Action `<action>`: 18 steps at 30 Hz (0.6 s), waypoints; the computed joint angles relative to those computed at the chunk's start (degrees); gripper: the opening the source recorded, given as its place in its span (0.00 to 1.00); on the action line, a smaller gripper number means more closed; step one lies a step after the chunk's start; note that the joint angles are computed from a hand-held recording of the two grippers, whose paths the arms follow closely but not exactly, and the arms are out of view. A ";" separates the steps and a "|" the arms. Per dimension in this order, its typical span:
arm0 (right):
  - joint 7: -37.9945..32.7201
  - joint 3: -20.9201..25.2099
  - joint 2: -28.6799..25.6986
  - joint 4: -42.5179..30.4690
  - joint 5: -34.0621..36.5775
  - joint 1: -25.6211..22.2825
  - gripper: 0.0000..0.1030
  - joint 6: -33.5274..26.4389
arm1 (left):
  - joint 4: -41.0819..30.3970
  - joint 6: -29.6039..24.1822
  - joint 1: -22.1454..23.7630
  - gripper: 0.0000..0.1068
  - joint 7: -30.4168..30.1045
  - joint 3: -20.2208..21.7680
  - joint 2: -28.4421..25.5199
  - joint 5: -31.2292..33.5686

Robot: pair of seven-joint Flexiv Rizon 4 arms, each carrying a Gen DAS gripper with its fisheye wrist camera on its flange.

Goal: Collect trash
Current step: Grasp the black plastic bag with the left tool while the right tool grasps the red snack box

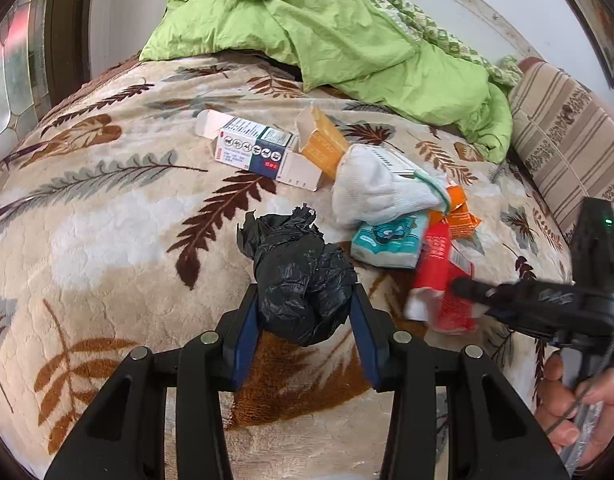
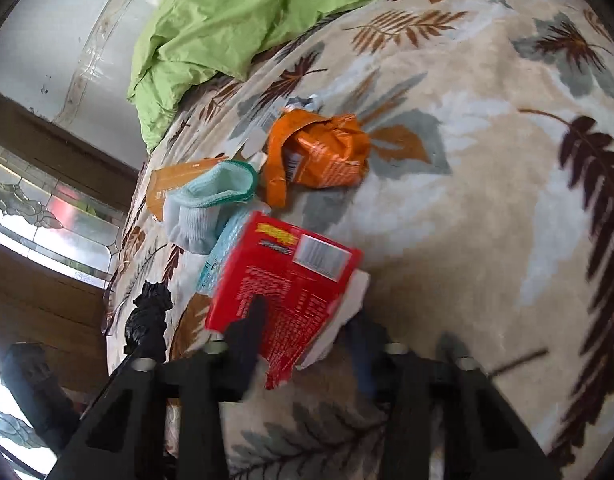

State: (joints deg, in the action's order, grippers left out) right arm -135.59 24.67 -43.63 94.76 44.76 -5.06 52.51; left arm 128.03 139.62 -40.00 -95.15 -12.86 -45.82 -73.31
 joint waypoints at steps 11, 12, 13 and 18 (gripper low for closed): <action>-21.04 5.85 4.22 5.62 11.67 -7.36 0.05 9.79 | -1.56 1.64 -0.81 0.39 3.25 0.06 -0.72 1.27; -22.82 5.93 4.76 5.96 13.02 -7.84 0.04 9.95 | -1.70 1.91 -0.95 0.39 3.57 0.03 -0.76 1.26; -24.81 6.05 5.39 6.39 14.56 -8.40 0.04 10.04 | -2.11 2.26 -1.26 0.39 4.46 -0.02 -0.90 0.71; -29.18 4.26 7.87 7.38 19.37 -8.16 0.04 8.19 | -3.44 3.80 -1.81 0.39 7.53 -1.07 -1.15 -1.43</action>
